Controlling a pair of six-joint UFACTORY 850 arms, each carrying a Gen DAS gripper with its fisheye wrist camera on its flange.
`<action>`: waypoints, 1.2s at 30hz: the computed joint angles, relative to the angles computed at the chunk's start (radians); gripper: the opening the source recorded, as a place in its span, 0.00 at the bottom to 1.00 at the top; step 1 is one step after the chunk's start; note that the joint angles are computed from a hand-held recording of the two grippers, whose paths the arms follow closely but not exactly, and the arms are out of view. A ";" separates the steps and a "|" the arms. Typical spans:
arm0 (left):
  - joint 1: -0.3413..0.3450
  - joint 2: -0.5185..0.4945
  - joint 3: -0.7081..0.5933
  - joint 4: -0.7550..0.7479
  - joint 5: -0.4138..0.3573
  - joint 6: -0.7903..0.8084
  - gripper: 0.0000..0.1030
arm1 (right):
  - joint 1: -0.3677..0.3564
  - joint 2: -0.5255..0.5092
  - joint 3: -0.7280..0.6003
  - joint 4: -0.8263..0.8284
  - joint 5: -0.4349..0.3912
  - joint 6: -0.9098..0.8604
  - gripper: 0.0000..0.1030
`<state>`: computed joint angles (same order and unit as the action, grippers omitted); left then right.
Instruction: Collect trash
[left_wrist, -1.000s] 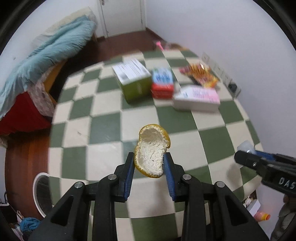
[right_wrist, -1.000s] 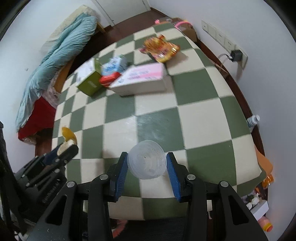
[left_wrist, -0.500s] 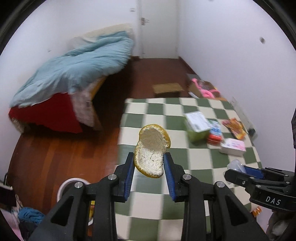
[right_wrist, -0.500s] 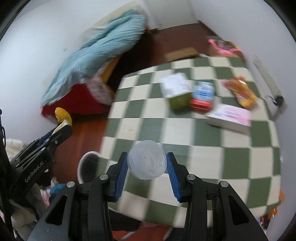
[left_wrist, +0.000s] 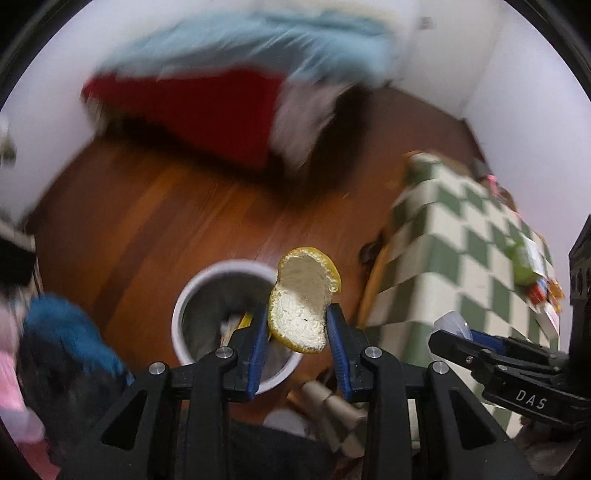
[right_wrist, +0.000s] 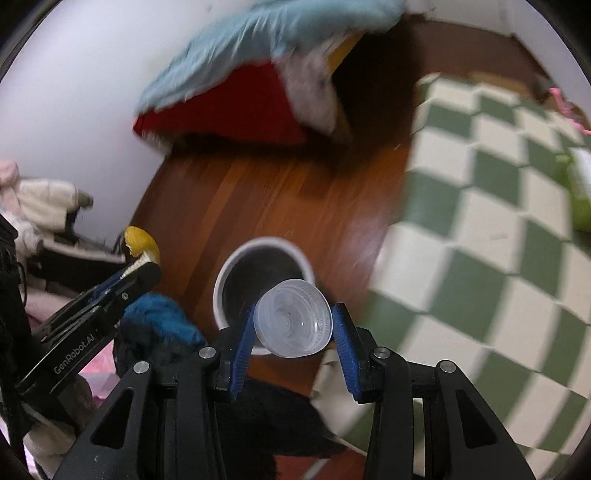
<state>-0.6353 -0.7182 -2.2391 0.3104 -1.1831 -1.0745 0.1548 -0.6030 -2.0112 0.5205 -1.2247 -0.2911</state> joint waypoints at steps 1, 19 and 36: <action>0.019 0.038 0.084 -0.036 0.040 -0.002 0.27 | 0.026 -0.023 -0.006 -0.010 -0.005 0.012 0.43; 0.139 0.203 0.516 -0.130 0.124 -0.103 0.93 | 0.234 -0.408 -0.344 -0.202 -0.167 0.125 0.83; 0.072 0.198 0.436 0.014 -0.037 -0.184 0.93 | 0.235 -0.254 -0.172 -0.383 -0.046 0.137 0.99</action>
